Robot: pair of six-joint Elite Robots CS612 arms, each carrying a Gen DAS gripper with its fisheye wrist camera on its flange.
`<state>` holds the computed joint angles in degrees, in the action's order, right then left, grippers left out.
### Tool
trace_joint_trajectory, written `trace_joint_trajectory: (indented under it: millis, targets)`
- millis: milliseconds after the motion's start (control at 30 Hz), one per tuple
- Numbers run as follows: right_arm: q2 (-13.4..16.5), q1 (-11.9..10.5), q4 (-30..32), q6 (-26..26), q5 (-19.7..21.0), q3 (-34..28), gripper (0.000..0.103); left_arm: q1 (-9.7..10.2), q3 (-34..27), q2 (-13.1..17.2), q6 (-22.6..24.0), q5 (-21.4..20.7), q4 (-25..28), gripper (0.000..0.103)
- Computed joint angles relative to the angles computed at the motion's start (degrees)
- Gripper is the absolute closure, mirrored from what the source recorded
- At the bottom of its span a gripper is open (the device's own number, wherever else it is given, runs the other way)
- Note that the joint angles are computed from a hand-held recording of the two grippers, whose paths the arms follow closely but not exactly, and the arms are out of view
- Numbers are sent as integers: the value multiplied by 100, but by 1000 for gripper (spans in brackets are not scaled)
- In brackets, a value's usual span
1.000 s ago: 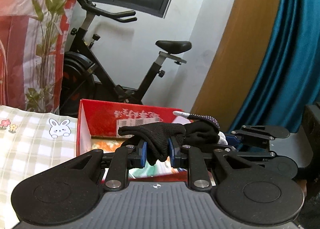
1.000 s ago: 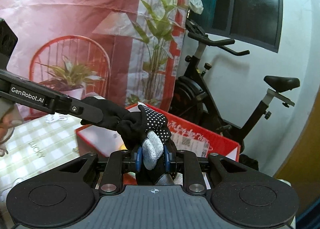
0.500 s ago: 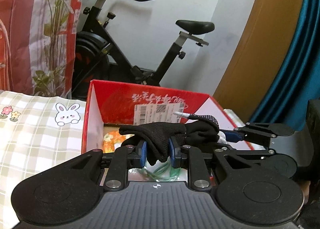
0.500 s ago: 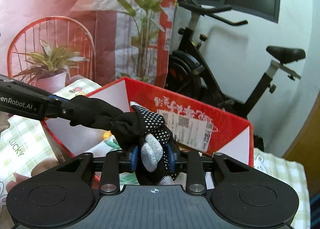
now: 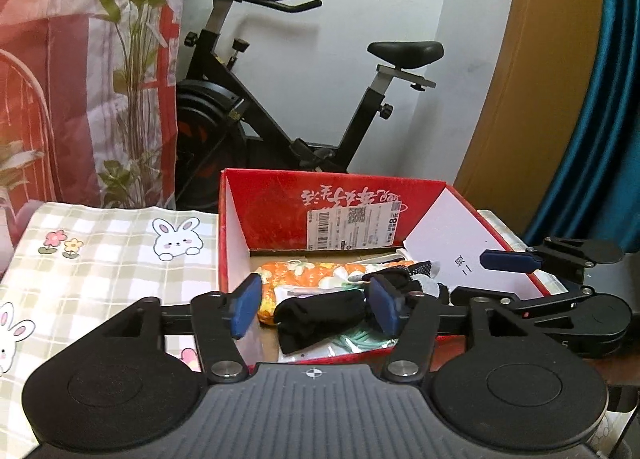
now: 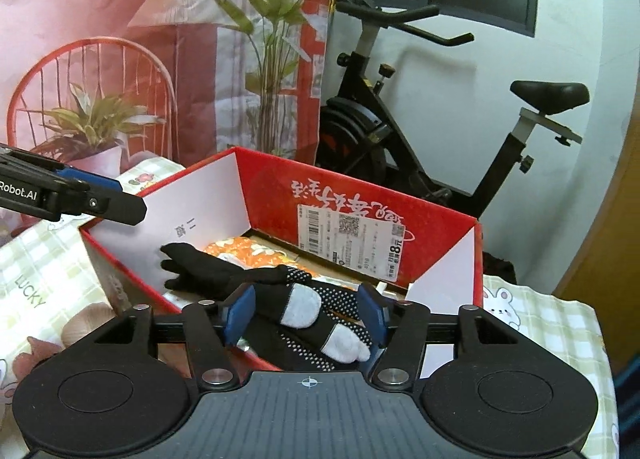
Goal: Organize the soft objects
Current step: 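Carry both gloves over the red box and lower them inside, then open both tools to release the gloves into the box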
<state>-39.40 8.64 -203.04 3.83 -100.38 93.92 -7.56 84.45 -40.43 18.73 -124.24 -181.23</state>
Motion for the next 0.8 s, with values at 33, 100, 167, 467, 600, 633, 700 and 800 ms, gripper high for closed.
trace_joint_trajectory:
  millis: [33, 100, 167, 467, 600, 633, 700, 800]
  targets:
    - [-13, 12, -31, 23, -9, 24, 43, -9, 52, -30, 7, 68, -51, 29]
    - [-25, 43, -117, 84, -86, 64, 34, -14, 156, -80, 36, 160, -202, 19]
    - [-27, 85, -217, 184, -224, 93, 23, -5, 230, -117, 55, 146, -321, 8]
    - [-33, 243, -937, 516, -754, 270, 0, 41, 460, -255, -120, 92, -528, 0]
    - [-61, 300, -1185, 716, -865, 369, 0, 69, 581, -310, -95, 60, -654, 0]
    - [-75, 310, -1219, 773, -874, 403, 0, 79, 617, -325, -87, 46, -693, 0]
    - [-85, 337, -1331, 855, -897, 465, 0, 101, 693, -357, -59, 22, -772, 0]
    - [-90, 387, -1521, 912, -987, 564, 0, 129, 797, -401, -33, 55, -869, 0]
